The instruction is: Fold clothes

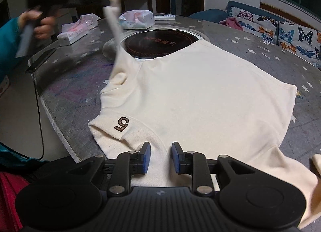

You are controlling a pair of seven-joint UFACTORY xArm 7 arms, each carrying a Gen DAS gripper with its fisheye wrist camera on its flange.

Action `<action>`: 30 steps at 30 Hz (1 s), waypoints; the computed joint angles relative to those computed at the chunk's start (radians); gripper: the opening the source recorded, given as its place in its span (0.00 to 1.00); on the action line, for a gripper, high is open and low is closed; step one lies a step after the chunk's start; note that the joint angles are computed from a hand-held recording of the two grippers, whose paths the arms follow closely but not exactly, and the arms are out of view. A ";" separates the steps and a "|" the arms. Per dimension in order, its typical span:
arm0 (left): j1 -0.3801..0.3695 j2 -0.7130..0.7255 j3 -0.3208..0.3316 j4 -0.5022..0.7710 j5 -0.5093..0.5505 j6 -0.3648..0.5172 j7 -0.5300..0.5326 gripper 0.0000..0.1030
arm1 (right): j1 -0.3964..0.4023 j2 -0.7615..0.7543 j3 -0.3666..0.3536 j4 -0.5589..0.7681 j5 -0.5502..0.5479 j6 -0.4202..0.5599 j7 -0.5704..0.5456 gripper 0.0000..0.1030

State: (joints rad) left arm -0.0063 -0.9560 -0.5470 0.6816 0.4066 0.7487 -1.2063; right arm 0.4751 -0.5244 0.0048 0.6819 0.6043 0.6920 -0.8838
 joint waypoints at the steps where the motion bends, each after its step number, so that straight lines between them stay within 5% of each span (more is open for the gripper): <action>1: -0.024 -0.036 0.007 -0.027 -0.007 0.030 0.007 0.02 | -0.003 -0.001 0.006 -0.002 -0.005 -0.004 0.007 0.26; 9: -0.152 -0.159 0.026 -0.190 -0.091 0.190 0.012 0.03 | -0.014 0.007 0.032 0.021 -0.067 0.006 0.056 0.30; 14: -0.175 -0.154 0.020 -0.209 -0.091 0.245 0.000 0.13 | 0.001 0.007 0.034 0.046 -0.083 0.024 0.055 0.31; 20: -0.172 -0.140 0.010 -0.164 -0.082 0.383 -0.019 0.13 | 0.035 0.024 0.027 0.079 -0.033 0.037 0.012 0.31; 30: -0.187 -0.027 0.020 -0.112 -0.062 0.174 -0.018 0.19 | 0.102 0.143 0.074 0.172 0.071 0.030 -0.123 0.30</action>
